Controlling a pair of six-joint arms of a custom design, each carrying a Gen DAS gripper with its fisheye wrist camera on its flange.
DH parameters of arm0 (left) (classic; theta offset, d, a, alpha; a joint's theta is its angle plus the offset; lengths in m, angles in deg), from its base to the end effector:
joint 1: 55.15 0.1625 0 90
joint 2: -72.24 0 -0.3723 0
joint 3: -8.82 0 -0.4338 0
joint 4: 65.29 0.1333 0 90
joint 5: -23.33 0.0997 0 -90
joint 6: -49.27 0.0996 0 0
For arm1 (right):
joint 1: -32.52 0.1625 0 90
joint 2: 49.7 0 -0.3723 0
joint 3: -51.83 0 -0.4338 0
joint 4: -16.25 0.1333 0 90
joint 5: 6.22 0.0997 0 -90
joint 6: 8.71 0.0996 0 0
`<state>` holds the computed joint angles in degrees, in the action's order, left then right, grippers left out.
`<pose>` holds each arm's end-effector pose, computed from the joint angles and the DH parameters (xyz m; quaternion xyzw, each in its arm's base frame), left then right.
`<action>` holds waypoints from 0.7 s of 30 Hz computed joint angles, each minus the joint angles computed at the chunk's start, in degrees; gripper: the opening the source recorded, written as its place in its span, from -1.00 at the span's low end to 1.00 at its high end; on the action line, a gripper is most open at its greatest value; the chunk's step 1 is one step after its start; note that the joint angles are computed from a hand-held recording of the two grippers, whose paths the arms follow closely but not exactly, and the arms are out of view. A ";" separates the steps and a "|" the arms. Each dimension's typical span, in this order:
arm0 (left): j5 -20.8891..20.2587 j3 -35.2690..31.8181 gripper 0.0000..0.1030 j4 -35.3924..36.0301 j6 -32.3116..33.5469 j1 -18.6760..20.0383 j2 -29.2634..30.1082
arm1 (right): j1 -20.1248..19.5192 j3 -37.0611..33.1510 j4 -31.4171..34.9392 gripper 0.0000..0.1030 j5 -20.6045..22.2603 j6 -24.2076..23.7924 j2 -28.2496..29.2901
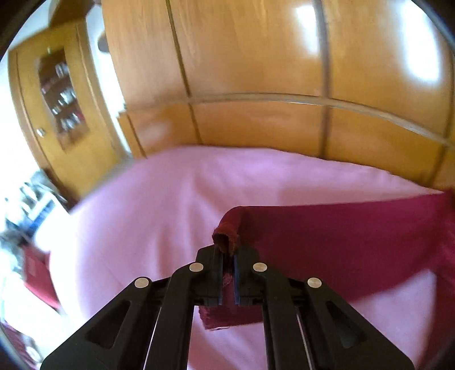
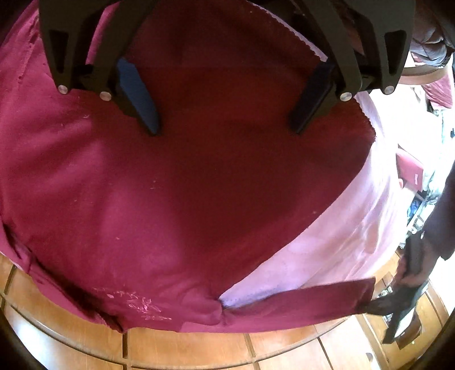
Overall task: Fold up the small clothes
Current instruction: 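Pull the sweater flat across the bed with both grippers, then release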
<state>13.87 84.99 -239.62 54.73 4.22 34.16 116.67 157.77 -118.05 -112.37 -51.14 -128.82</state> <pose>-0.1652 -0.7334 0.1852 -0.0240 0.7458 -0.4219 0.5149 0.0458 -0.5890 0.2711 0.2868 -0.9358 0.0805 0.1882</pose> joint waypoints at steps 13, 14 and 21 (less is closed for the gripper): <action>-9.91 -2.06 0.15 26.54 -30.69 4.31 -2.01 | -0.14 0.19 -1.03 0.96 0.15 -1.38 0.11; -13.35 0.81 0.15 21.00 -27.42 3.83 -3.15 | -0.09 0.31 -1.35 0.97 0.11 -1.50 0.14; -54.02 18.63 0.15 14.72 -22.59 1.16 -11.80 | -0.29 2.22 -4.14 0.97 0.79 -3.07 -0.82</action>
<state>-40.15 103.62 -224.91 32.15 5.38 22.36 116.38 159.99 -122.20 -111.58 -54.21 -129.64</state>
